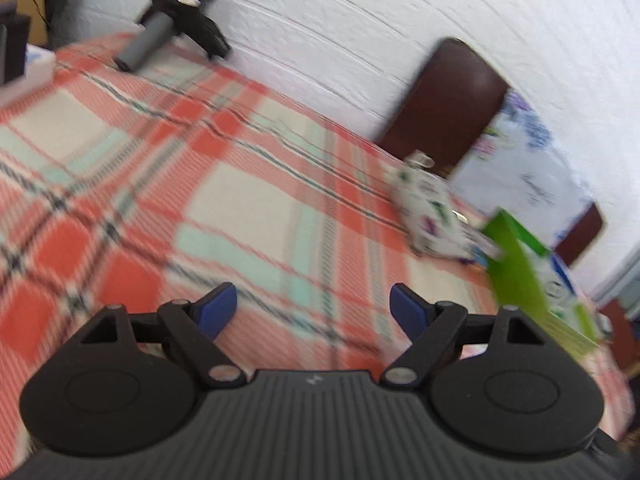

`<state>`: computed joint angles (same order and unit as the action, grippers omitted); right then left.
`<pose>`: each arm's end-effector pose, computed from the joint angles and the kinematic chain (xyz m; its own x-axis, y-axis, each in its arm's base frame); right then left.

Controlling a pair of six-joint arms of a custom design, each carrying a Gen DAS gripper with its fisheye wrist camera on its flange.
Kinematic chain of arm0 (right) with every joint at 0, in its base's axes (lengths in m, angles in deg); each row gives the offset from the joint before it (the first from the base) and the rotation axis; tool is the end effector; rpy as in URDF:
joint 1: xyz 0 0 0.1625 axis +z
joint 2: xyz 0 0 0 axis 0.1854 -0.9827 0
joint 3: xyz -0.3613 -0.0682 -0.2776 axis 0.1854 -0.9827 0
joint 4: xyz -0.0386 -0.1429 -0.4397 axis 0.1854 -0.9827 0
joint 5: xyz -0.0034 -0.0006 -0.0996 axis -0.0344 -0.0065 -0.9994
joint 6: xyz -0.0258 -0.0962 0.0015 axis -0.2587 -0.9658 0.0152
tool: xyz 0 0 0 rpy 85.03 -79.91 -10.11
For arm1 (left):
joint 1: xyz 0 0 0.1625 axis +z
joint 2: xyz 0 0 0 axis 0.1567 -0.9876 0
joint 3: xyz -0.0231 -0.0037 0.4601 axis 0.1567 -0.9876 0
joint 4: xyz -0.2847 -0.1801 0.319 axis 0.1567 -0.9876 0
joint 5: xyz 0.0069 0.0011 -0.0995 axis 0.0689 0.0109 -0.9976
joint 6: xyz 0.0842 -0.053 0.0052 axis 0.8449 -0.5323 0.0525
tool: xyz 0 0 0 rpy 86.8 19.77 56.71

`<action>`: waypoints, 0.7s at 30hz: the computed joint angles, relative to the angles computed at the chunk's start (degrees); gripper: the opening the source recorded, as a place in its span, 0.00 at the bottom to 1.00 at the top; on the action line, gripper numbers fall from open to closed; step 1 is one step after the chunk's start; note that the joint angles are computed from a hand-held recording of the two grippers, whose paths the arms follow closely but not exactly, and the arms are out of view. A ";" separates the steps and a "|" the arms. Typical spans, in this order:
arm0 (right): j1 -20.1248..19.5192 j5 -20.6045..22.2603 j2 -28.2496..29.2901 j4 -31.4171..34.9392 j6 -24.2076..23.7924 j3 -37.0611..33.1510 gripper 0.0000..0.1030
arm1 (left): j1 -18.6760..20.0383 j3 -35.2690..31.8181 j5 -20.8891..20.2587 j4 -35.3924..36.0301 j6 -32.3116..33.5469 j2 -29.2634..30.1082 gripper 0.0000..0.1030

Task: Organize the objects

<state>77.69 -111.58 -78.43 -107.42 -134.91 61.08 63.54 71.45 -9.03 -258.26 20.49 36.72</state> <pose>0.1212 -0.6814 0.0466 -0.6168 -0.6495 0.4446 -0.7852 0.4685 -0.4049 -0.0100 -0.6532 0.1596 -0.9454 -0.1851 -0.2683 0.1353 0.5263 -0.8395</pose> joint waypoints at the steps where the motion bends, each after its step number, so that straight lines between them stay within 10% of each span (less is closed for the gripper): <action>1: 0.06 0.91 0.28 1.40 -0.78 -0.67 0.87 | -0.38 0.78 -1.44 1.37 -0.15 -0.63 0.81; 8: 2.11 -2.05 4.75 11.12 -5.40 -8.35 0.87 | -0.59 -2.81 -6.54 14.50 0.03 1.27 0.76; 10: 1.94 -1.49 4.83 12.24 -4.38 -8.76 0.70 | -1.29 -4.10 -4.98 13.18 3.63 3.30 0.73; 21: -2.51 -5.70 -2.57 -4.12 0.21 2.47 0.50 | -5.60 -10.38 -9.62 22.57 8.48 10.33 0.71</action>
